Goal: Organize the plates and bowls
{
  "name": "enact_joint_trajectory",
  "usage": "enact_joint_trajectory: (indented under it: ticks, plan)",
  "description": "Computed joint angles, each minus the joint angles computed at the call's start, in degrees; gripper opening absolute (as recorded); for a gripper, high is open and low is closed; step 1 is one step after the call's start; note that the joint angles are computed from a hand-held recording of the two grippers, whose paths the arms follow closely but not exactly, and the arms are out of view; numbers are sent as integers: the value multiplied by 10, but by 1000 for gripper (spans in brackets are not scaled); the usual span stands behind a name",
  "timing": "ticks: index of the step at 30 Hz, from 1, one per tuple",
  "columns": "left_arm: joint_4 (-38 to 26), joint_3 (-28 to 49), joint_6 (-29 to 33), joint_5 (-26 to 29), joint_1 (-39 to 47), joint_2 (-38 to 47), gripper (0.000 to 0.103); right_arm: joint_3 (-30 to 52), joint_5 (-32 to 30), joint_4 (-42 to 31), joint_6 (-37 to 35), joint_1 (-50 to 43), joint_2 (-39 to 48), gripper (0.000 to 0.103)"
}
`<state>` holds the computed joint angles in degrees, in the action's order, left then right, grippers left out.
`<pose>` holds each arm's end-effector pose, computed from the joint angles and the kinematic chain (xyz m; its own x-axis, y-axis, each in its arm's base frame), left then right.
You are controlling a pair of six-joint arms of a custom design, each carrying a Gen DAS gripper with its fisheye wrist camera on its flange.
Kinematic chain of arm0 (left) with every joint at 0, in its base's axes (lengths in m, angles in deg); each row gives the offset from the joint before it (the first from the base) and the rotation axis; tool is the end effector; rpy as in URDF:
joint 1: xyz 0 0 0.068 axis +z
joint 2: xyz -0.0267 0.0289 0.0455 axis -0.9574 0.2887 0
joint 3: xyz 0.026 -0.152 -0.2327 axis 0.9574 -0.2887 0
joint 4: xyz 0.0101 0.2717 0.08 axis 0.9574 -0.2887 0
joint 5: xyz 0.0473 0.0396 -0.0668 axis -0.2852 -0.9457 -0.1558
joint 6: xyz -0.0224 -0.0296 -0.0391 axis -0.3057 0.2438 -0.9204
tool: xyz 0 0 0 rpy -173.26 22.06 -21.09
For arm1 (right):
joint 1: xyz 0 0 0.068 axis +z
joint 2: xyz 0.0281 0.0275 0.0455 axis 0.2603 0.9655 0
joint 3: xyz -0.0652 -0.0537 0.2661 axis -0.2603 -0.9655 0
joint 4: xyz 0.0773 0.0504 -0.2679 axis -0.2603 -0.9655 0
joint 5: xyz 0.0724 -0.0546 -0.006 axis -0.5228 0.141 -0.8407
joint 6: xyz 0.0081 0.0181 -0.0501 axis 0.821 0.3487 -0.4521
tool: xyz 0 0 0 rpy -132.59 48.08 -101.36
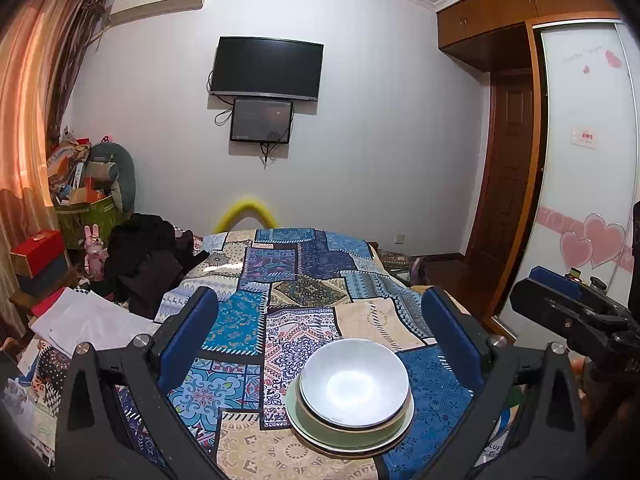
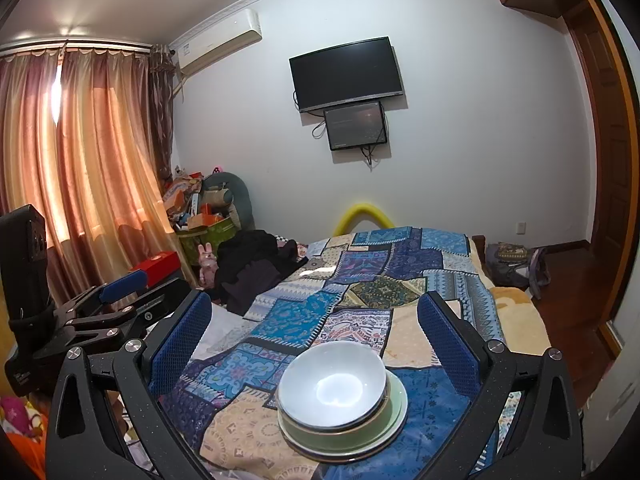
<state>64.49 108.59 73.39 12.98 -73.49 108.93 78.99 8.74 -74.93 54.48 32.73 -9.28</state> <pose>0.2127 0.0042 0.3663 -0.2651 -0.1586 -0.9511 -0.1789 0.9773 -0.1131 0.2801 0.1046 0.3863 -0.3341 -0.0814 -0.9390 -0.6418 0.7493 0.1634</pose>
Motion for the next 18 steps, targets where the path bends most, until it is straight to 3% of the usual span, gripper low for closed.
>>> enact_joint_trajectory:
  ticks: [18]
  plan:
    - [3, -4, 9, 29, 15, 2, 103, 5, -2, -4, 0, 1, 4, 103]
